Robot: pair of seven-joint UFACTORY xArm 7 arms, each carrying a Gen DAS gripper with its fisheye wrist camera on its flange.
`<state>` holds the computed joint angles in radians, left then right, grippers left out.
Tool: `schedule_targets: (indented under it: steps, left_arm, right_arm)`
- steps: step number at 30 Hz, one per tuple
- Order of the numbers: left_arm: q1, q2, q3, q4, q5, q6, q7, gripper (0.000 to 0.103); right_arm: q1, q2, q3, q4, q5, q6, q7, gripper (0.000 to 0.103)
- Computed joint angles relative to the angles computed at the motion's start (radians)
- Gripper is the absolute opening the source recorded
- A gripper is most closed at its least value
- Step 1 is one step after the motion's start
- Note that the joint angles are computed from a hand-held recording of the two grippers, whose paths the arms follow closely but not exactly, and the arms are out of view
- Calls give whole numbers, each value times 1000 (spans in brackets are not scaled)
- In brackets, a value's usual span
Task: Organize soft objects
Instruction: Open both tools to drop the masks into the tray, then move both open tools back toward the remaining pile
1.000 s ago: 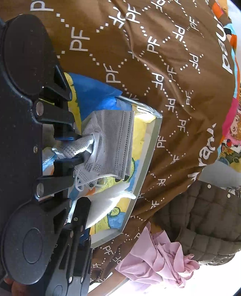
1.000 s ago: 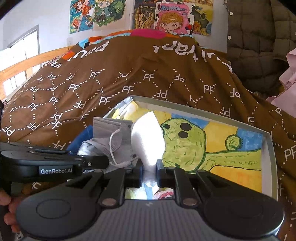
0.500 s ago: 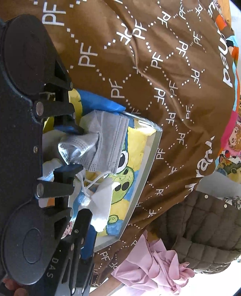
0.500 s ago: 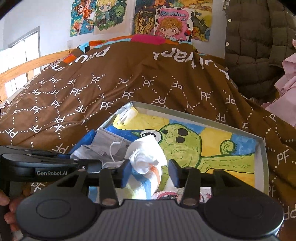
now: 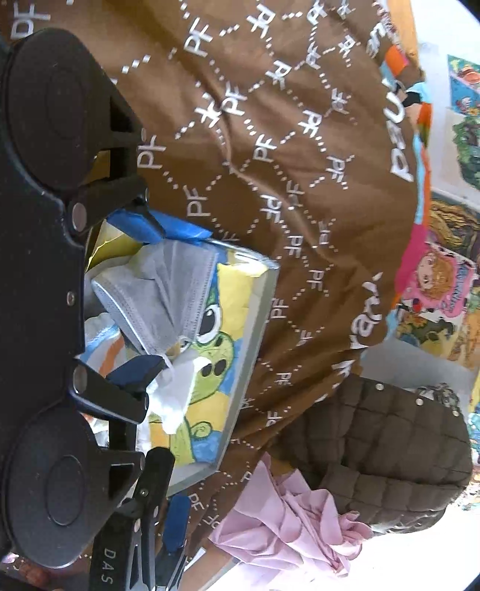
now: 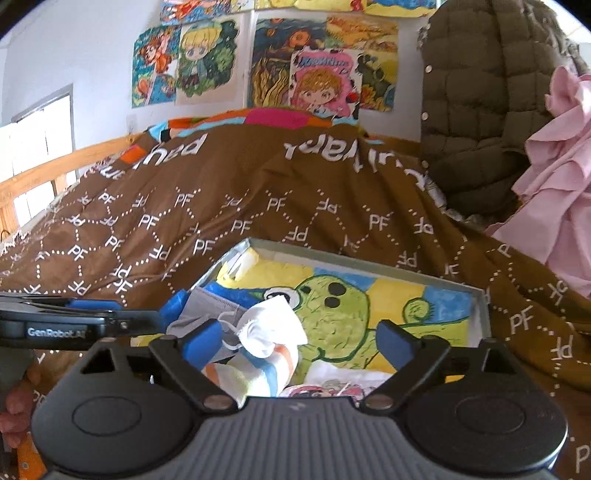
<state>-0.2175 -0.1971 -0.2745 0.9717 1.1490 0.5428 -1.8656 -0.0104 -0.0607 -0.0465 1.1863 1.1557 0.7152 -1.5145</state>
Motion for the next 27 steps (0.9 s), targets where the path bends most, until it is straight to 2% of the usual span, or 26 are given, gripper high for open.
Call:
schedule_targets:
  steps: [3,7,8,13,27]
  left_arm:
    - [-9,-25,-16,1,-5,45,14,79]
    - [-18,-51,-55,10,15,122,3,100]
    - [-22,-61,-65,9,23,143,-6,102]
    - [-43,-83,-94,22,16,217,3,102]
    - [-124,-96,-188,71,-39,426,72,102]
  right_arm:
    - [-6,-22,-10,-12,17,6,-7,102]
    - [-5,-55,-24,-33,38,-12,-25,103]
    - [-5,-63,-30,-38,45,-14,-30,103]
    - [-3,-100,-55,-60,58,-21,-49,103]
    - [-15,-248,-156,-176,55,70,-111,103]
